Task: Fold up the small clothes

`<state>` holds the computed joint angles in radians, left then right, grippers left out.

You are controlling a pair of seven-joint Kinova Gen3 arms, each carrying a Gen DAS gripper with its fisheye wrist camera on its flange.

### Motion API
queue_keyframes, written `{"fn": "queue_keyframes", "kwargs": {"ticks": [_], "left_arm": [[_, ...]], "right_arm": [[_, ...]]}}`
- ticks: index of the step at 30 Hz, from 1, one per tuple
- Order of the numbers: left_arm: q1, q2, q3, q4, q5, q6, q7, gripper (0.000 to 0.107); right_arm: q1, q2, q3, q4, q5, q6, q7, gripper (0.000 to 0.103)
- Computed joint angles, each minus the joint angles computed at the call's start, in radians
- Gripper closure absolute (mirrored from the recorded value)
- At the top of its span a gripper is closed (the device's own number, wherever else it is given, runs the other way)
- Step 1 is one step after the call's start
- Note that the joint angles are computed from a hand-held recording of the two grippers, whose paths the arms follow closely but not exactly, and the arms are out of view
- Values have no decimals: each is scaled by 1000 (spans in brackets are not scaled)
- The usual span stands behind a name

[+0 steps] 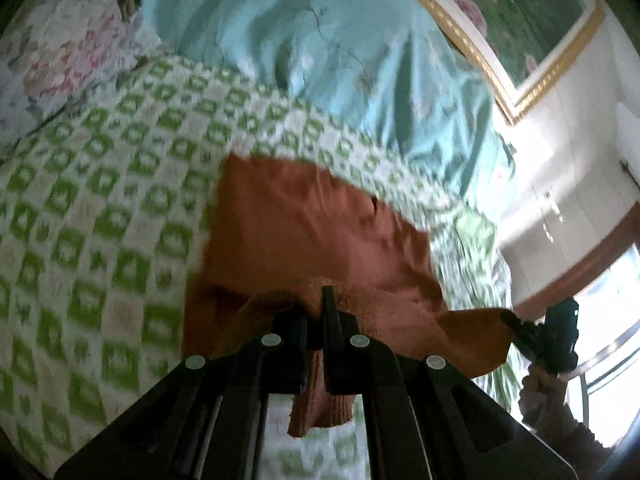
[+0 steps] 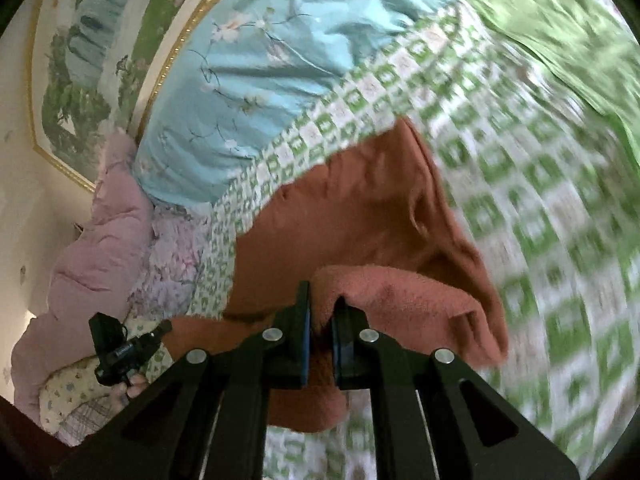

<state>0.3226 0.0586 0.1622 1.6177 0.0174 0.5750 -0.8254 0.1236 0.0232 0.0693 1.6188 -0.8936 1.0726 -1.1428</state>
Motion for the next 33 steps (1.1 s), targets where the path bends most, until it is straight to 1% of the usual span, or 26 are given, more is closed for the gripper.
{"fn": "queue_keyframes", "kwargs": {"ticks": [4,7,10,13,16,20,21,23,25,27,28,30,31,33], "left_arm": [[-9,89,-25,-61,-21,-16,20,105],[-19,154,-41,-105,-12,-5,15,105],[-26,199,-58,-142,-7,4,10,105],[-34,244,-70,-180,0,11,2,105],[-33,303,-85,-229,-8,34,0,105],[-33,385,-105,-290,-12,91,12,104],[-35,399,-105,-302,-12,105,8,104],[-38,424,-104,-331,-11,145,-1,104],[-45,420,-97,-334,0,155,-14,103],[-41,409,-94,-345,3,190,-20,97],[-40,399,-89,-346,7,201,-28,90],[-33,370,-69,-338,10,212,-68,88],[-21,354,-55,-329,13,204,-103,88],[-29,348,-7,-323,63,189,-175,86]], "right_arm": [[-17,120,-34,-122,33,-24,-40,94],[-18,215,-72,-224,79,-29,-78,94],[-14,299,-105,-326,128,-10,-110,94],[-6,365,-132,-403,170,4,-148,94],[-8,431,-145,-477,231,22,-214,94],[-11,508,-162,-555,307,54,-286,94],[-10,522,-166,-569,322,62,-296,91],[-2,541,-175,-588,336,76,-324,91],[27,554,-192,-599,314,96,-347,91],[48,540,-201,-591,302,105,-355,90],[59,522,-205,-569,293,92,-351,88],[83,468,-206,-503,269,45,-331,81],[95,429,-204,-458,258,14,-315,81],[119,380,-215,-389,208,-19,-256,81]]}}
